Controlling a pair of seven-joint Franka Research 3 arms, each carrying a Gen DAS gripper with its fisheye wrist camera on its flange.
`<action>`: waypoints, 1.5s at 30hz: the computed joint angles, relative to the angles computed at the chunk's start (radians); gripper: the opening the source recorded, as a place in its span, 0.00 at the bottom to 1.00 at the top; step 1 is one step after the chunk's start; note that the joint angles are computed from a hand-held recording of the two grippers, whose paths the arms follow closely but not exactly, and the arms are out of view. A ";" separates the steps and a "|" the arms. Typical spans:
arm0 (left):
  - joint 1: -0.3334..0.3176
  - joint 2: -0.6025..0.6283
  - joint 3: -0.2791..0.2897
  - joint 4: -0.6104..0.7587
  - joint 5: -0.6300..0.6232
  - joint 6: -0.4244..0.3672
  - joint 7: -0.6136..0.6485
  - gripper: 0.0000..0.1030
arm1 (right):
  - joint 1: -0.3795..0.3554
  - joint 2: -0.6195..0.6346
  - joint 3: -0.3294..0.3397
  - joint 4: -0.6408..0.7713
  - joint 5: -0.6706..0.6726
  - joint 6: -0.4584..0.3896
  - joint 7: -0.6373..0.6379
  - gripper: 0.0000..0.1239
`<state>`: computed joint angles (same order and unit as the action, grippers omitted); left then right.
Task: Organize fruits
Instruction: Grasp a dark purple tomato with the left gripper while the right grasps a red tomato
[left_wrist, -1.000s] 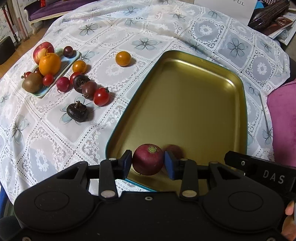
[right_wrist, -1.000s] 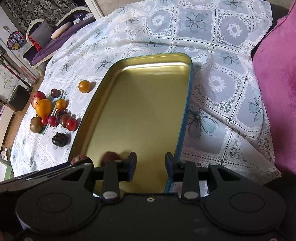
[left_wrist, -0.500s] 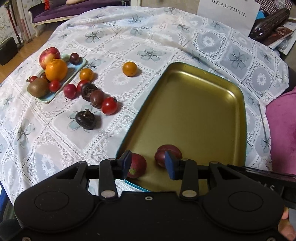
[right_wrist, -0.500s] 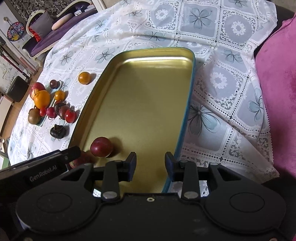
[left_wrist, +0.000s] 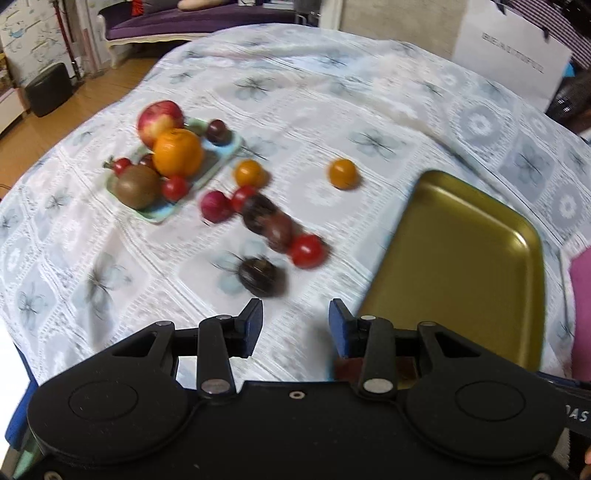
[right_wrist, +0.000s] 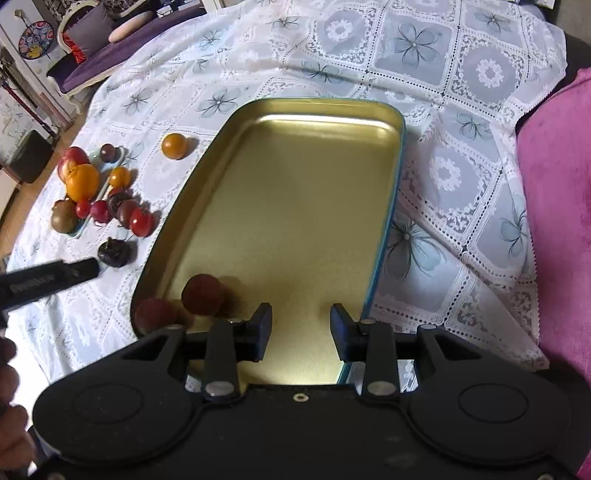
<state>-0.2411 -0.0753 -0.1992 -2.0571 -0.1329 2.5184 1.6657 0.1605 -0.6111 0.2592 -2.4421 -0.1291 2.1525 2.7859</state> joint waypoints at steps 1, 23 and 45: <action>0.005 0.011 0.004 0.012 0.004 -0.001 0.001 0.47 | -0.003 0.008 0.000 0.005 0.002 0.001 0.006 0.30; 0.068 0.267 -0.034 0.203 0.028 -0.069 0.003 0.45 | 0.044 0.282 -0.051 0.211 -0.048 0.060 -0.078 0.30; 0.177 0.303 -0.025 0.248 -0.119 0.005 0.071 0.21 | 0.150 0.681 -0.169 0.565 -0.090 0.162 -0.170 0.30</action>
<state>-0.0643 0.2279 -0.2245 -1.8094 -0.2516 2.5239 1.7372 0.3104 0.0701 0.0899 -1.8775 -0.2194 2.3141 2.6155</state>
